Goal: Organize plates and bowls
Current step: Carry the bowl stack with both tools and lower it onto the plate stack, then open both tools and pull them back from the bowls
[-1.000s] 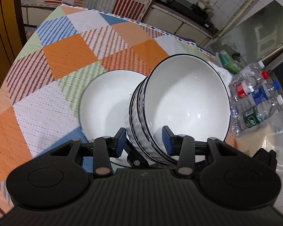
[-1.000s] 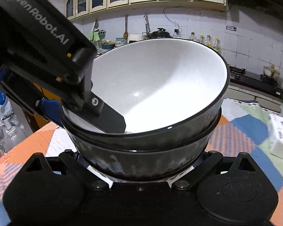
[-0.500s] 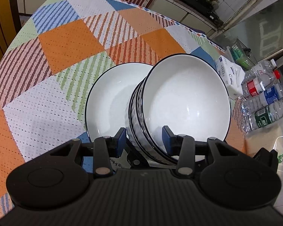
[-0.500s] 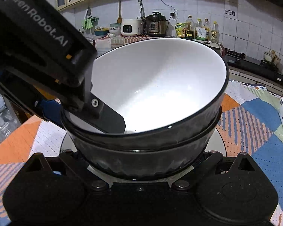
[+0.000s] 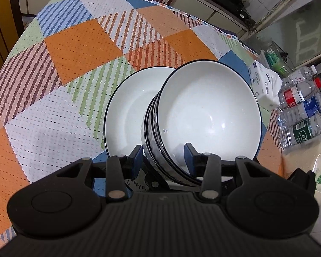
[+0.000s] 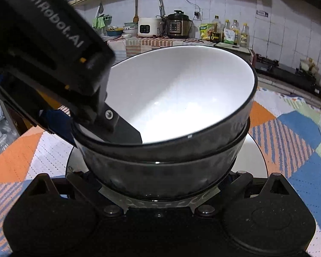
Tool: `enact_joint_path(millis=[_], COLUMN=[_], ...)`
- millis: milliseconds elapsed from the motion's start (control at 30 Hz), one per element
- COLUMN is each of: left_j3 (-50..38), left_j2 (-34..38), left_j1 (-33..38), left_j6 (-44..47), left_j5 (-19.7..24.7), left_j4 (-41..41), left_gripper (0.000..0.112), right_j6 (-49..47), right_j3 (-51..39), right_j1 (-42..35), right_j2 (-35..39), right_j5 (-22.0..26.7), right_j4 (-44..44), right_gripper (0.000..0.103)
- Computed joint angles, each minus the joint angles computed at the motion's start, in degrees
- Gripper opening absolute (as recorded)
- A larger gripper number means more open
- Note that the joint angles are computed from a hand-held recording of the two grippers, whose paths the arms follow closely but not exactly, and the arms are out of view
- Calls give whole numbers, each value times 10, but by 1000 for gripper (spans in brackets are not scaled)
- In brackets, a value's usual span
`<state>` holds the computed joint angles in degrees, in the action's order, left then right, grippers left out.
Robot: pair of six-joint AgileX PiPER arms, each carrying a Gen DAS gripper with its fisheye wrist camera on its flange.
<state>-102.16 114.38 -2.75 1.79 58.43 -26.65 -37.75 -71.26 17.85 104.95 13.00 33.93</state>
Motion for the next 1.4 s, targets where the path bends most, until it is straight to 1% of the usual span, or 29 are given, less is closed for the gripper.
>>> enact_joint_path(millis=[67,133,233,333,367,467,567,633,700,767,867,933,1000,1067,1133,1200,1300,1400], left_j3=[-2,-6,-7,3,8,35,57,64,71,80,95,108,117,127,139,149,161,175], left_j2=[1,4,3,-6,-12,-36,-64,-78,-92,-108,-134,-154,-171,-190,-210,-230,-259,-292], left_j1=[0,2,-1,-8,-10,-21,-31,-33,-36,-39,-45,-48,-51,-57,-70,-81,-83,-88], left_j6=[-2,-1,-3,-8,-8,-5,-7,-8,-14,-21,-30,-31,-35,-40,-48,-57,-55,-61], left_j5=[2,6,5,-5,-10,-39,-60,-65,-70,-74,-78,-79,-75,-70,-69,-65,-55,-47], left_j4=[-1,-3,3,17,21,47,72,78,88,100,115,124,135,151,181,207,206,211], left_gripper=[40,40,40,41,41,41,42,43,43,43,43,44,44,44,44,45,46,49], right_j6=[1,27,106,224,247,322,353,390,403,446,486,500,488,502,539,563,586,644], right_j3=[-3,-14,-26,-34,-33,-7,21,42,52,63,70,79,78,76,71,66,50,44], right_j1=[-2,-3,1,6,7,17,22,27,24,25,23,18,8,7,13,17,21,34], right_j2=[1,4,4,-4,-8,-36,-70,-95,-114,-132,-155,-175,-191,-205,-218,-230,-245,-268], right_j5=[7,19,42,71,76,71,68,60,55,49,48,47,50,57,70,85,117,145], right_j4=[-1,-28,-97,-197,-218,-291,-321,-356,-368,-405,-435,-439,-422,-435,-478,-501,-518,-570], right_gripper=[100,100,101,101,101,101,101,101,101,101,101,101,101,101,101,101,101,102])
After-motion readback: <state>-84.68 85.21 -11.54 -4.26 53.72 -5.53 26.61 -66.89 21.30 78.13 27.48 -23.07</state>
